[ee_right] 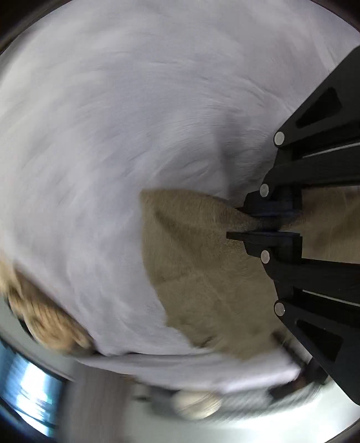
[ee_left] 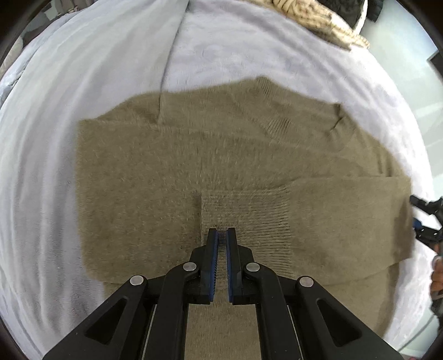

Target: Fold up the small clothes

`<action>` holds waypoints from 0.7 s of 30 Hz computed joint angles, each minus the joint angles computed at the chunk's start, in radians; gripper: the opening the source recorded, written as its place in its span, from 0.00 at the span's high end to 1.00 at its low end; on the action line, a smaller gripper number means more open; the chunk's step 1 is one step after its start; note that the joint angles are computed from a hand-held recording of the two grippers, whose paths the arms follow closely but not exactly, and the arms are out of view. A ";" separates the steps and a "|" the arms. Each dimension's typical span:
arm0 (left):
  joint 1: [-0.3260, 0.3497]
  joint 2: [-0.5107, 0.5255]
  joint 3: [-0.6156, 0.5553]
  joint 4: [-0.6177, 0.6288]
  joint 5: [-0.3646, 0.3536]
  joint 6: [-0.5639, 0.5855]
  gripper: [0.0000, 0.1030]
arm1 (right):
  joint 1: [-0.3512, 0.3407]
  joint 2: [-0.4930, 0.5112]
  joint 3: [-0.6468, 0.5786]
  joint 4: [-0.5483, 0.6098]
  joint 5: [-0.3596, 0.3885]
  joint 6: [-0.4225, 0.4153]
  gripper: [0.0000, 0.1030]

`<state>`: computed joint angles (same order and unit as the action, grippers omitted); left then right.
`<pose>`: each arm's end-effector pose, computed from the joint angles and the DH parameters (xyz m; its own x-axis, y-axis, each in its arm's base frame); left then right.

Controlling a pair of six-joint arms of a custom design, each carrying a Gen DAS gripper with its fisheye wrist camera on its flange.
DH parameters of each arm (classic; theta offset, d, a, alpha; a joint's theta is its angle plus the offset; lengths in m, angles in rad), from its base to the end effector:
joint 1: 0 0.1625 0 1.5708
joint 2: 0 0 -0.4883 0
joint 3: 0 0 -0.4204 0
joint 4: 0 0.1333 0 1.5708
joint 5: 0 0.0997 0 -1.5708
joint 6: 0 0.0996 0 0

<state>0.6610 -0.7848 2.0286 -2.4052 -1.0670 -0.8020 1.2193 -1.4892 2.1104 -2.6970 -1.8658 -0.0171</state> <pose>-0.3127 -0.4730 -0.0103 -0.7888 0.1579 -0.5940 0.2261 0.9732 -0.0415 -0.0794 -0.5195 0.3693 -0.8549 0.4474 0.2627 0.2868 0.8294 -0.4794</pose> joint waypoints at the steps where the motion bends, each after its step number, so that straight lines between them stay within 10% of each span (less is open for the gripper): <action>1: 0.001 0.008 -0.003 0.007 0.003 -0.008 0.94 | 0.034 0.009 -0.003 -0.017 -0.066 -0.049 0.92; 7: -0.005 0.024 -0.010 0.008 0.026 0.001 0.94 | 0.067 0.091 -0.013 -0.052 -0.299 -0.142 0.90; 15: -0.014 0.029 -0.011 0.014 0.042 0.017 0.94 | 0.041 -0.018 0.036 -0.042 -0.279 0.073 0.82; 21: -0.023 -0.029 0.015 0.088 0.050 -0.080 0.94 | 0.068 -0.089 0.107 -0.051 -0.213 0.077 0.81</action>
<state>0.6377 -0.8135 2.0431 -2.3170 -1.0167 -0.8823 1.2875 -1.5785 2.2172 -2.7483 -2.0787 0.0594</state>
